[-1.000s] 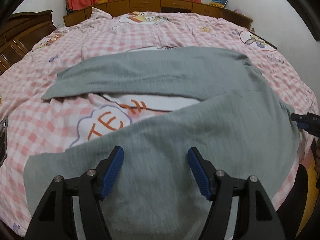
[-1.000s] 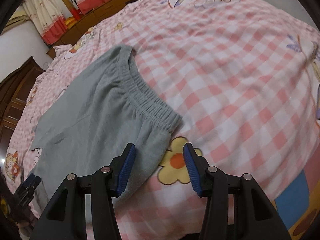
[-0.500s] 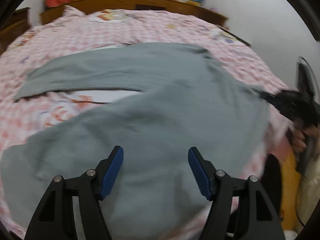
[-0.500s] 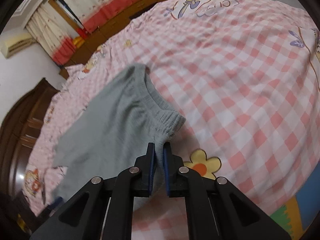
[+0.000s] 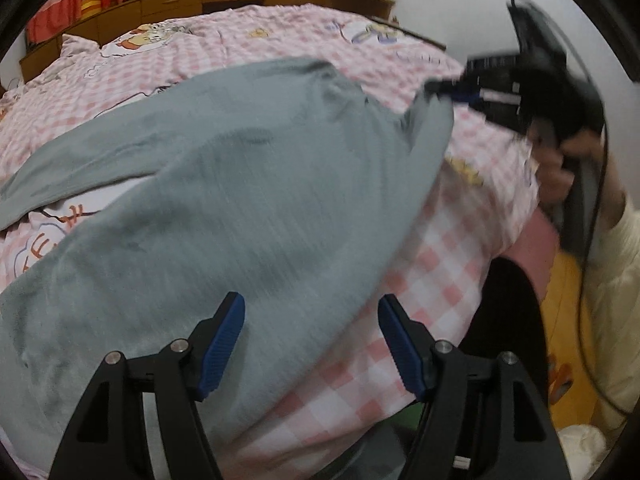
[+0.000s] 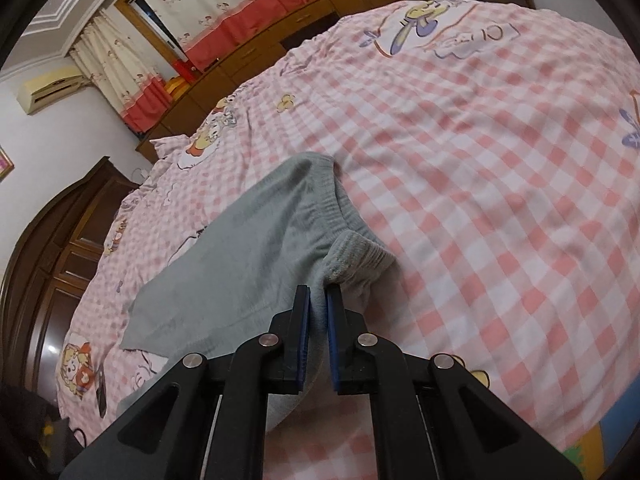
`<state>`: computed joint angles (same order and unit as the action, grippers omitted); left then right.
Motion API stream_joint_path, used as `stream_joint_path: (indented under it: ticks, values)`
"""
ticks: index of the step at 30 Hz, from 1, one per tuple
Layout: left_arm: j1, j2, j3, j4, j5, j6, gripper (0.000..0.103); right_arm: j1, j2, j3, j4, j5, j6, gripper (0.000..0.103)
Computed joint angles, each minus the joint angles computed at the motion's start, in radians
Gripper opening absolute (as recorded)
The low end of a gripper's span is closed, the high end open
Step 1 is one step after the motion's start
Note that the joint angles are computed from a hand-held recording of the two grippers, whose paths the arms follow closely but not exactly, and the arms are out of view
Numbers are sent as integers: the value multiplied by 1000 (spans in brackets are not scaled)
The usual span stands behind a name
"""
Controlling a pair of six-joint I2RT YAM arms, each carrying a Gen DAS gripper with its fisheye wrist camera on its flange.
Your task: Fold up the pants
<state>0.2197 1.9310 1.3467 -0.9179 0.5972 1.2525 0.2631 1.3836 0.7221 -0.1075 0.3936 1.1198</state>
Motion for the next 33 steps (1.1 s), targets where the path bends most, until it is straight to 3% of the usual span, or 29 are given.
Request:
stream_joint_path:
  ticks: [3,4,5,6,7,8,10,14,17,22,25,29,33]
  values:
    - [-20,-42,-113,199,-45,-64,72,9,-27,-14,-13,19,-5,9]
    - [-21,-42,-126,231,-50,-75,67,15,-35,-17,-29,28,-14,9]
    - [-20,-36,-130,251,-51,-87,46,21,-38,-17,-48,33,-28,9]
    - [-18,-22,-114,239,-49,-92,32,24,-41,-18,-63,32,-43,9]
    - [-16,12,-60,164,-40,-87,14,26,-42,-19,-82,25,-64,9]
    - [-13,47,-1,80,-26,-81,12,30,-40,-16,-116,17,-91,9]
    - [-5,66,48,19,-5,-80,11,35,-39,-10,-173,10,-134,10]
    - [-6,56,67,12,9,-97,11,65,-38,9,-300,12,-225,21]
    - [-22,60,84,16,0,-129,11,96,-67,-5,-336,21,-256,37]
    - [-43,58,96,30,-13,-172,11,253,-68,2,-396,215,-326,63]
    - [-48,52,94,37,-12,-184,11,330,22,54,-452,319,-381,64]
    - [-49,49,93,36,-16,-187,11,318,95,71,-400,268,-462,64]
    - [-52,26,53,67,-29,-181,11,313,171,107,-392,329,-491,64]
